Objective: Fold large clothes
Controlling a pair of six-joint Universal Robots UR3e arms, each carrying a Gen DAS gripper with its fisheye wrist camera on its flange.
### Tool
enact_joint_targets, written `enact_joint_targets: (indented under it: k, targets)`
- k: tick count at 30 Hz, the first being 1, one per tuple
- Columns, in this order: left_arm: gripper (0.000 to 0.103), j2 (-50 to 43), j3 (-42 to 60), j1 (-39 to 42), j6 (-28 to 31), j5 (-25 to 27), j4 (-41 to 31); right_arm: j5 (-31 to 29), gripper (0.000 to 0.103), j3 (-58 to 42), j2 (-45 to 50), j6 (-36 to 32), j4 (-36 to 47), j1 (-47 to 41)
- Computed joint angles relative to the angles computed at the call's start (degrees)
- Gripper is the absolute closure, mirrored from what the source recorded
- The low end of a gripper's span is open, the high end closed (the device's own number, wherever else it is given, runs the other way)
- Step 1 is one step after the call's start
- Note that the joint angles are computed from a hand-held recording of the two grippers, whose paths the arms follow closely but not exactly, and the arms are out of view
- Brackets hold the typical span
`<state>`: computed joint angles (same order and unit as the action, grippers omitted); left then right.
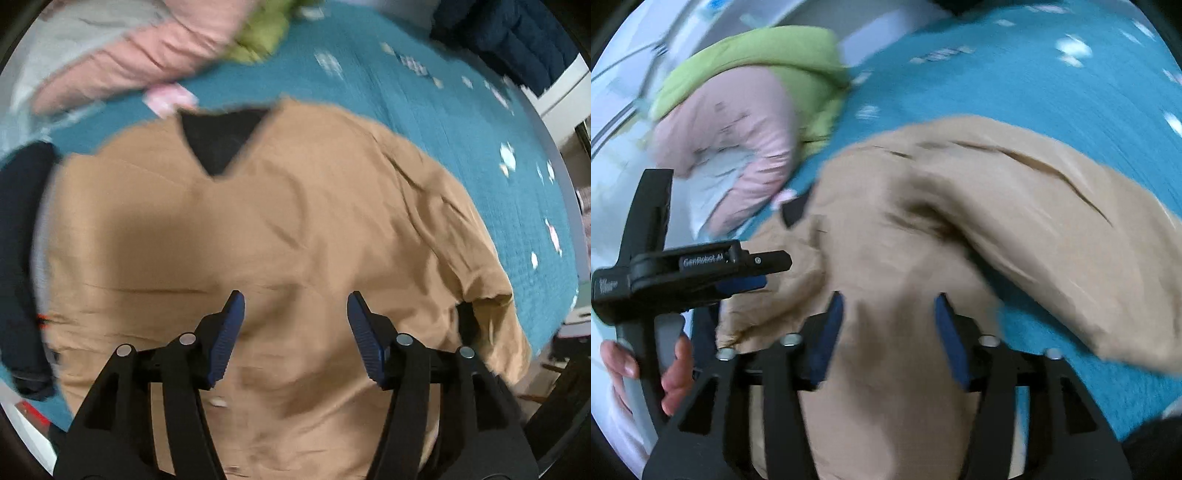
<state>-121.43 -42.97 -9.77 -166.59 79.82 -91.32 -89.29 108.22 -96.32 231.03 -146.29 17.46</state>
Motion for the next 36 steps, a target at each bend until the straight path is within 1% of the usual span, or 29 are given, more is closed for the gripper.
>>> enact_joint_targets:
  k: [3, 4, 5, 6, 7, 8, 10, 12, 13, 14, 15, 16, 18, 19, 20, 21, 22, 23, 24, 25, 26, 30, 31, 32, 33, 34, 35, 36]
  targets:
    - [0.031, 3.0, -1.2, 3.8, 2.8, -0.2, 0.2, 3.7, 0.047, -7.9, 6.5, -3.5, 0.1, -1.4]
    - [0.031, 4.3, -2.3, 6.1, 3.7, -0.7, 0.8, 5.9, 0.046, -10.8, 9.5, -4.4, -0.4, -2.1]
    - [0.031, 4.4, -1.5, 7.5, 4.2, -0.9, 0.0, 7.4, 0.044, -13.5, 12.3, -4.7, -0.4, -2.4]
    - [0.031, 4.2, -0.3, 8.7, 4.5, -1.1, -0.9, 8.5, 0.044, -16.3, 15.1, -4.6, 0.1, -2.8]
    - [0.031, 4.4, -0.2, 10.7, 5.0, -1.6, -1.5, 9.7, 0.044, -18.2, 17.2, -4.3, 0.4, -3.1]
    - [0.031, 4.5, -0.3, 12.5, 5.4, -2.0, -1.8, 12.5, 0.044, -21.0, 21.0, -3.2, 0.3, -3.7]
    - [0.031, 4.5, -0.5, 15.1, 5.8, -2.2, -2.3, 15.0, 0.044, -23.5, 25.1, -1.5, -0.6, -4.2]
    - [0.031, 4.2, -1.4, 18.0, 6.3, -2.7, -2.6, 14.9, 0.044, -28.6, 30.5, 0.4, 1.7, -3.8]
    - [0.031, 4.3, -2.0, 19.1, 6.5, -2.9, -2.6, 15.5, 0.044, -29.5, 31.7, 0.9, 1.7, -3.8]
    - [0.031, 4.2, -2.6, 20.3, 6.8, -3.1, -2.5, 17.4, 0.044, -31.3, 34.6, 2.3, 0.7, -4.1]
    - [0.031, 4.1, -3.2, 21.3, 7.2, -3.4, -2.4, 18.5, 0.044, -31.9, 35.9, 3.2, 0.0, -4.3]
    - [0.031, 4.0, -3.9, 21.9, 7.3, -3.3, -2.0, 19.2, 0.042, -34.6, 38.7, 4.7, 0.5, -4.0]
    - [0.031, 3.1, -4.4, 23.6, 7.1, -3.2, -2.2, 19.5, 0.043, -39.1, 42.6, 4.8, 2.5, -3.4]
    - [0.031, 3.0, -4.8, 24.4, 7.0, -3.4, -2.4, 18.7, 0.054, -43.4, 45.4, 3.6, 6.5, -2.8]
    - [0.031, 2.7, -4.8, 25.1, 6.8, -3.7, -3.0, 16.3, 0.062, -46.9, 46.5, 3.1, 10.7, -1.9]
    - [0.031, 2.2, -4.5, 25.9, 6.5, -4.4, -3.7, 15.2, 0.077, -47.9, 46.6, 3.0, 11.7, -1.6]
    - [0.031, 2.3, -4.9, 26.4, 6.4, -4.8, -3.7, 14.4, 0.085, -47.3, 45.7, 3.2, 10.8, -1.4]
    - [0.031, 2.2, -5.2, 26.8, 6.3, -4.9, -3.4, 12.8, 0.088, -47.4, 44.8, 3.1, 11.7, -0.9]
    - [0.031, 2.2, -5.5, 27.0, 6.4, -4.5, -2.9, 9.7, 0.095, -49.0, 43.7, 2.0, 14.8, -0.1]
    - [0.031, 2.7, -6.5, 27.0, 6.5, -4.3, -2.3, 7.5, 0.095, -50.4, 43.2, 1.1, 17.4, 0.6]
    - [0.031, 2.7, -6.6, 26.9, 6.6, -4.0, -1.9, 4.1, 0.095, -52.5, 41.4, -0.1, 22.5, 1.5]
    - [0.031, 3.1, -8.2, 25.8, 6.5, -3.9, 0.1, 1.0, 0.095, -48.8, 34.7, 0.4, 27.7, 1.5]
    - [0.032, 3.0, -8.7, 25.5, 6.4, -3.7, 0.7, 0.0, 0.095, -48.4, 34.3, 0.0, 29.1, 1.7]
    - [0.032, 2.6, -9.8, 25.0, 6.4, -3.6, 2.0, -2.5, 0.094, -50.4, 35.6, -0.8, 32.9, 2.4]
    - [0.032, 2.4, -10.9, 24.5, 6.2, -3.1, 3.2, -2.5, 0.088, -52.3, 37.5, -1.7, 36.7, 2.4]
    - [0.034, 0.9, -11.9, 23.6, 5.8, -1.4, 5.2, -1.4, 0.081, -52.6, 38.9, -2.3, 38.7, 2.1]
    - [0.038, -0.9, -12.1, 22.9, 5.5, 0.3, 6.1, -0.3, 0.078, -50.5, 38.8, -1.8, 37.5, 1.8]
    - [0.046, -2.3, -11.4, 22.6, 4.9, 1.7, 5.7, 0.9, 0.076, -46.0, 36.7, 0.2, 33.6, 1.4]
